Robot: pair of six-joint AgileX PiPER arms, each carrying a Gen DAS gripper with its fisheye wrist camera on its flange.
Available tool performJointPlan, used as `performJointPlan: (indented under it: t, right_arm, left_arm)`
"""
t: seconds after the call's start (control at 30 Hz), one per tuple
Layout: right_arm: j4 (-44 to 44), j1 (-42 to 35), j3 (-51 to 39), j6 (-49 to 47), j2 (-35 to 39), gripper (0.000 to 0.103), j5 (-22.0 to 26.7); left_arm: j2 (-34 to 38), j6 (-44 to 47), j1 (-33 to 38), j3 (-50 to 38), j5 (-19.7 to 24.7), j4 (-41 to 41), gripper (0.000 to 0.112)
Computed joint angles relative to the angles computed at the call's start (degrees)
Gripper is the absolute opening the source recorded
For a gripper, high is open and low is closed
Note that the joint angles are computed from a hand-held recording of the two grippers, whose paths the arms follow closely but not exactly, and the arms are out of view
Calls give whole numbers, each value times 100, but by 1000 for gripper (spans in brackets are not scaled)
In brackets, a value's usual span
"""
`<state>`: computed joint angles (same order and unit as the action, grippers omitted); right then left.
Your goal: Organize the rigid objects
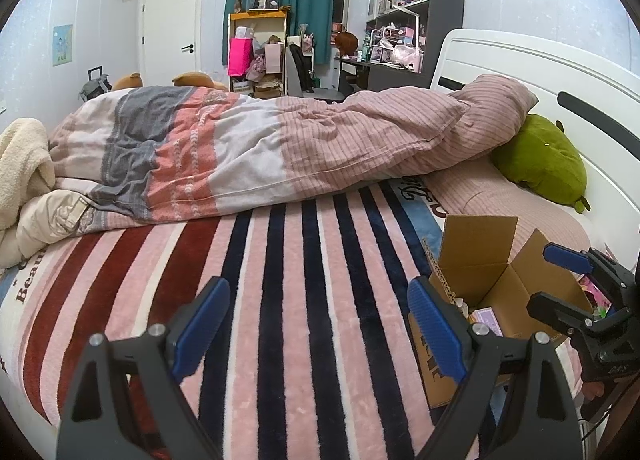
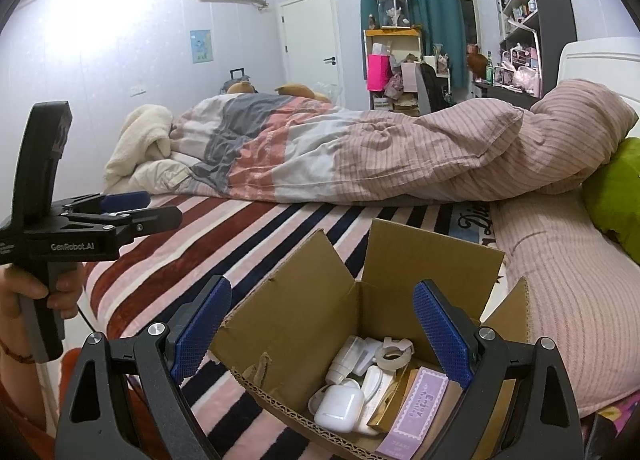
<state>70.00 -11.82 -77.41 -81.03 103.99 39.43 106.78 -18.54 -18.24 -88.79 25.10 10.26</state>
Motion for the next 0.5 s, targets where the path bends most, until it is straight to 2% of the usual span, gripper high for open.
performJointPlan:
  t: [0.5]
  right_arm:
    - [-17,41,61,67,-62,92,-53]
  left_arm:
    - [23,-69,-40,-23,-53,50,89]
